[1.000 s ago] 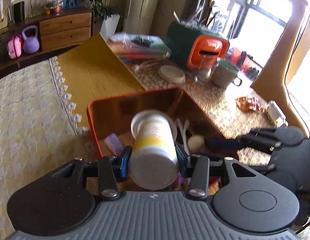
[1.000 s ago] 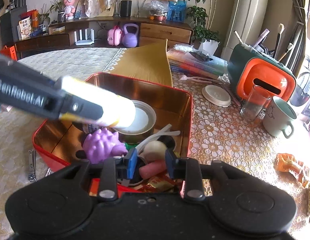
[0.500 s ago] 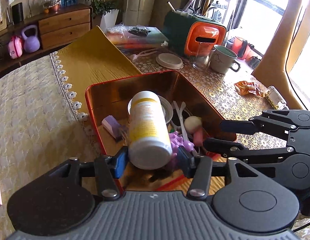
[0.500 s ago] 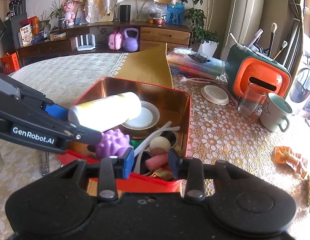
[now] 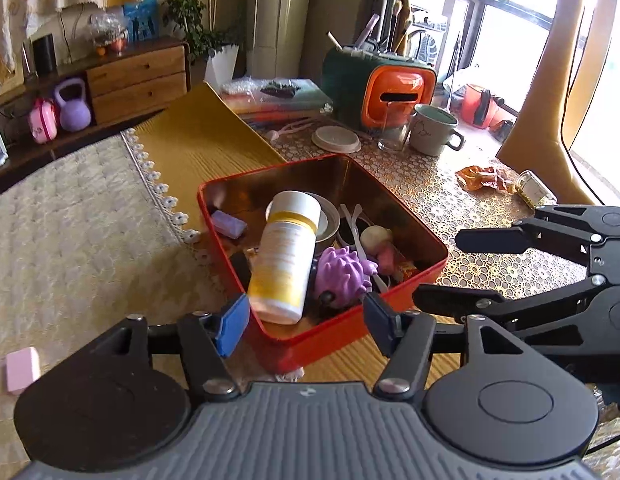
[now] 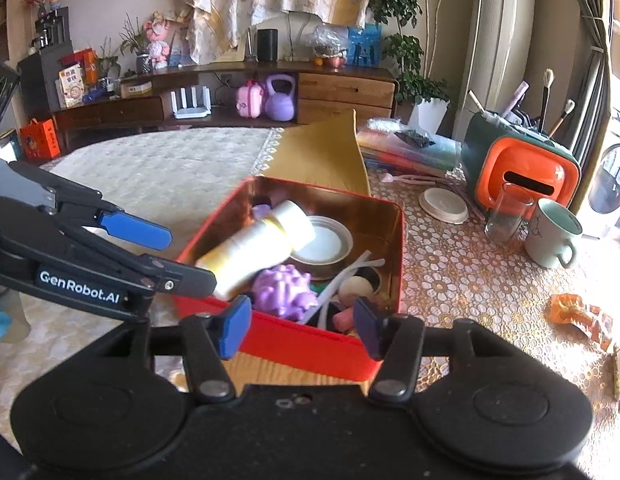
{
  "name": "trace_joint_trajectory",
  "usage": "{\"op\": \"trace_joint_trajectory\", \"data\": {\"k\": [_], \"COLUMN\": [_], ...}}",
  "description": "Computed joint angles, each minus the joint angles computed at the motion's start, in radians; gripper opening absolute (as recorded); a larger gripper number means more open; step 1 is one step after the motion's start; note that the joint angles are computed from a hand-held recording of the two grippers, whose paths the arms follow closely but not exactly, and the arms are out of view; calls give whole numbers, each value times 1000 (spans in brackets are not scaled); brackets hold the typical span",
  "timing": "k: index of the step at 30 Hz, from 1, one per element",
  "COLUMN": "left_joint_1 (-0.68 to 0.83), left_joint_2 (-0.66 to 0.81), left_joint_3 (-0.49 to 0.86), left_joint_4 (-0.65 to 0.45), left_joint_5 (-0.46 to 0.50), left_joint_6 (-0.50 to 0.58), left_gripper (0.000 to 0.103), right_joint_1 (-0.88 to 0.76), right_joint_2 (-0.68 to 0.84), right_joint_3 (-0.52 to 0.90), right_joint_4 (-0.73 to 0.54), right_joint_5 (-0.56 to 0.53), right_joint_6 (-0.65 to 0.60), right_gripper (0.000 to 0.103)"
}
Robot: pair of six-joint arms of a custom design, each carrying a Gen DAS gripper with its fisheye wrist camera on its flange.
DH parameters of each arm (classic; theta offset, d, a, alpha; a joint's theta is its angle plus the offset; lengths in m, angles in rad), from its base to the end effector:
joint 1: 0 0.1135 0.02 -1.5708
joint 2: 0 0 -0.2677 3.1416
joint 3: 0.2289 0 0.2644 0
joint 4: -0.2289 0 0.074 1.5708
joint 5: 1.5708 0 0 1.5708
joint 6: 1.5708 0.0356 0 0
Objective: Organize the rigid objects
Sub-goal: 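Withdraw both grippers toward the pink eraser and nail clippers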
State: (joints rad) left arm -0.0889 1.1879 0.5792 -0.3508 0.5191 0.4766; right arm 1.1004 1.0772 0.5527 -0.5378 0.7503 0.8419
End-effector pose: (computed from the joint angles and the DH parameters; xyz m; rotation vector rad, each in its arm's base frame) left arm 0.2233 -0.0376 0.1779 0.8655 2.2559 -0.4810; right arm 0.1099 0.1626 0.1848 -0.0617 2.2631 -0.0174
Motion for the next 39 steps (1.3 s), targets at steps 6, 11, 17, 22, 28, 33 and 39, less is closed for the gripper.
{"op": "trace_joint_trajectory", "data": {"k": [6, 11, 17, 22, 28, 33, 39], "left_joint_1": [111, 227, 395, 526, 654, 721, 731], "left_joint_2": [-91, -148, -194, -141, -52, 22, 126], "left_joint_3": [-19, -31, -40, -13, 11, 33, 56], "left_joint_4": [-86, -156, -237, -312, -321, -251, -71], "left_joint_5": [67, 124, 204, 234, 254, 251, 209], "left_joint_6": [71, 163, 295, 402, 472, 459, 347], "left_gripper": [62, 69, 82, 84, 84, 84, 84], "right_joint_1": [99, 163, 236, 266, 271, 243, 195], "right_joint_2": [9, 47, 120, 192, 310, 376, 448], "right_joint_3": [46, 82, 128, 142, 184, 199, 200], "right_joint_4": [-59, -62, -56, 64, 169, 240, 326], "right_joint_5": [47, 70, 113, 103, 80, 37, -13], "right_joint_6": [85, 117, 156, 52, -1, -13, -38], "right_gripper": [65, 75, 92, 102, 103, 103, 103]}}
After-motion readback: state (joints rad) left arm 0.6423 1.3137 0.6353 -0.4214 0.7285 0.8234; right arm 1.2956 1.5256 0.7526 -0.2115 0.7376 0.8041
